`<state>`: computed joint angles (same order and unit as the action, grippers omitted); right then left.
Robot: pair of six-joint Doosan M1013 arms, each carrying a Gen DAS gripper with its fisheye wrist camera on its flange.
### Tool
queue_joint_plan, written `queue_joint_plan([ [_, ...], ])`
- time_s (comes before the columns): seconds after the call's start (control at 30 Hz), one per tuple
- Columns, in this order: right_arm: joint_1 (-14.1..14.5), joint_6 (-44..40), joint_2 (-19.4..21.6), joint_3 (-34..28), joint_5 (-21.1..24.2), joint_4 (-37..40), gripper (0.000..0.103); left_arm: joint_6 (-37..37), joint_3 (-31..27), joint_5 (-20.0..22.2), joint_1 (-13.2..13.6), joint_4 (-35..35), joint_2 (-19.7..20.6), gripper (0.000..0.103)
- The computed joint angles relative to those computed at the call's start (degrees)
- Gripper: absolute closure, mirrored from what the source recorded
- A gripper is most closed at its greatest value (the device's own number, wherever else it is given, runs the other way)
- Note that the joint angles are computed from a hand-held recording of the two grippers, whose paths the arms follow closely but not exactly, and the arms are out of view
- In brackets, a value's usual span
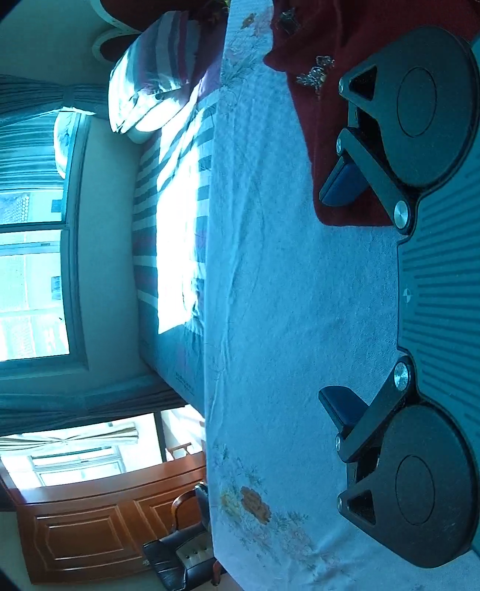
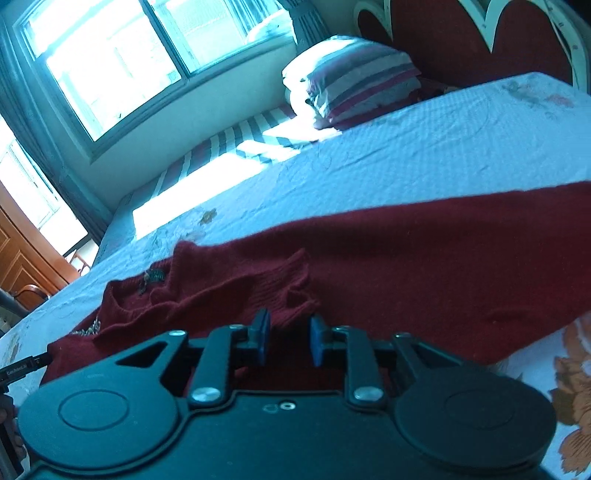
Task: Fold small clothes
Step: 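Grasp the other sleeve cuff with the right tool and lift it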
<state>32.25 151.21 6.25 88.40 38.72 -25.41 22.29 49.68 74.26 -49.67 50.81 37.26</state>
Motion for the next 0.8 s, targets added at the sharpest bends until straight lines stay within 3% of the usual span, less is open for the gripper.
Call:
queue_joint_plan([
  [0.03, 0.07, 1.37, -0.44, 0.39, -1.09, -1.8, 0.078, 0.15, 0.34, -0.92, -0.11, 0.6, -0.12, 0.0],
  [0.13, -0.53, -2.63, 0.68, -1.29, -0.47, 0.05, 0.078, 8.66, -5.1, 4.26, 0.47, -5.17, 3.0, 0.0],
  [0.23, -1.49, -10.62, 3.19, -4.12, 5.0, 7.09, 0.081, 3.86, -1.24, 0.81, -1.19, -0.67, 0.66, 0.0],
  [0.3, -1.28, -8.53, 2.14, -3.18, 3.24, 5.7, 0.08, 2.82, 1.66, -0.62, -2.28, -0.58, -1.07, 0.0],
  [0.37, -1.05, -5.83, 0.55, -0.96, -1.08, 3.03, 0.08, 6.98, 1.35, 2.65, -2.79, -2.14, -0.1, 0.0],
  [0.47, -1.17, -9.14, 2.39, -2.42, 4.61, 3.83, 0.086, 4.37, 2.52, 2.55, -3.03, -2.26, -1.26, 0.0],
  [0.5, -1.52, -10.03, 2.31, -2.6, 5.05, 5.15, 0.087, 3.26, 2.51, 3.54, -3.22, -1.66, -1.47, 0.0],
  [0.53, -1.52, -8.35, 1.8, -2.39, 5.22, 4.54, 0.082, 2.53, 2.87, 3.6, -3.5, -0.65, -1.73, 0.0],
  [0.6, -0.78, -4.19, 0.11, -0.46, 2.23, -0.67, 0.082, 2.78, 4.27, 2.07, -3.94, -0.49, -2.64, 0.0],
  [0.67, -1.24, -9.78, -1.0, 1.2, -2.58, 3.8, 0.086, 8.24, 2.5, 4.96, -4.23, -2.22, -1.23, 0.0],
  [0.73, -1.22, -16.34, 0.5, 0.26, 1.07, 7.27, 0.089, 9.59, 1.73, 6.14, -4.7, -1.37, -0.94, 0.0],
  [0.77, -1.24, -15.94, 0.08, 0.57, 0.85, 6.93, 0.089, 9.75, 1.47, 6.4, -4.76, -1.9, -1.08, 0.0],
  [0.8, -1.99, -15.63, -0.44, 0.66, 1.06, 9.58, 0.081, 8.76, 2.07, 6.03, -4.97, -1.37, -1.72, 0.0],
])
